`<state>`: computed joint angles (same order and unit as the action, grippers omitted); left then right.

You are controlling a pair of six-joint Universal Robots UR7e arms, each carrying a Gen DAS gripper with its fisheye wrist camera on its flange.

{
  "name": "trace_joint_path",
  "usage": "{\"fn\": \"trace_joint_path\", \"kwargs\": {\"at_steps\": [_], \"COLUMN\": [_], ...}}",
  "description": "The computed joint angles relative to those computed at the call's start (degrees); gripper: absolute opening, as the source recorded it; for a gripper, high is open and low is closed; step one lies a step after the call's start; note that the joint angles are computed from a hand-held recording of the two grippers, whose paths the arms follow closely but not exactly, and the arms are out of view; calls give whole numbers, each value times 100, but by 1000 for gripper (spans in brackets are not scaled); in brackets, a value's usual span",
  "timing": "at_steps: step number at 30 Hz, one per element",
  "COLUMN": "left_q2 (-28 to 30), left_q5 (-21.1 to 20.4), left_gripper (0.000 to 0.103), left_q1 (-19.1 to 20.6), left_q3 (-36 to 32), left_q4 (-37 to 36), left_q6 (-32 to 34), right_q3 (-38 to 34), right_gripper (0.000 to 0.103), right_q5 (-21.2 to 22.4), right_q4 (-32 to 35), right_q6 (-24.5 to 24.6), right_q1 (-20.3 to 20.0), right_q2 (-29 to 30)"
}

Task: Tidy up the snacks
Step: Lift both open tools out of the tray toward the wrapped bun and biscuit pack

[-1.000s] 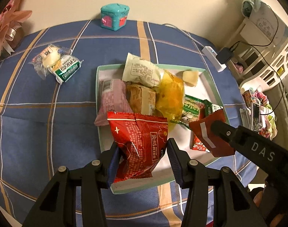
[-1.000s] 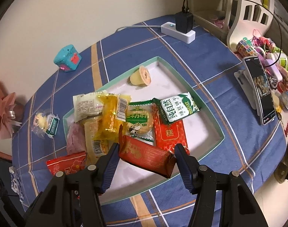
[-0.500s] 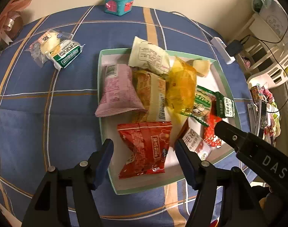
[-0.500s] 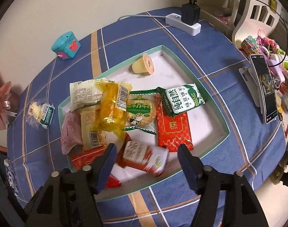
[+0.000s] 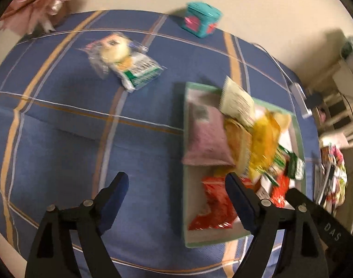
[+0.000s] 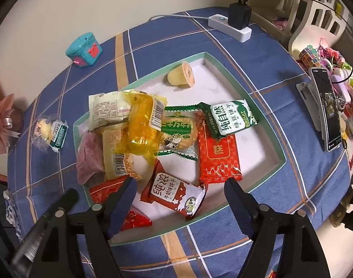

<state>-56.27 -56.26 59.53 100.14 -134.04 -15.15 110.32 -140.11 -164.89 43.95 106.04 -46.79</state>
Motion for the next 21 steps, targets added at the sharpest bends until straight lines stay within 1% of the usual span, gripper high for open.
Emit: {"fn": "trace_joint_path", "kwargs": {"at_steps": [5, 7, 11, 12, 13, 14, 15, 21], "left_q2": [-32, -48, -57, -66, -80, -70, -71, -101], "left_q5": [352, 488, 604, 632, 662, 696, 733, 904], "left_gripper": [89, 89, 90, 90, 94, 101, 102, 102], "left_q1": [72, 100, 138, 145, 137, 145, 144, 139], "left_q3": [-80, -94, -122, -117, -99, -103, -98, -29], "left_q4": [-91, -120, -155, -170, -172, -188, -208, -511], "left_q6": [-89, -128, -179, -171, -174, -149, -130, 176], "right_q3": [-113, -189, -322, -353, -385, -409, -429, -580], "right_gripper": [82, 87, 89, 93, 101, 103, 103, 103], "right_q5": [-40, -69, -131, -146, -162, -172, -187, -267], "right_q4": [93, 168, 267, 296, 323, 327, 308, 204], "right_q6": [-40, -71, -157, -169, -171, -176, -201, -317], "right_q1": [55, 84, 150, 162, 173, 182, 195, 267], "right_q2": [88, 140, 246, 271, 298, 324, 349, 507]}}
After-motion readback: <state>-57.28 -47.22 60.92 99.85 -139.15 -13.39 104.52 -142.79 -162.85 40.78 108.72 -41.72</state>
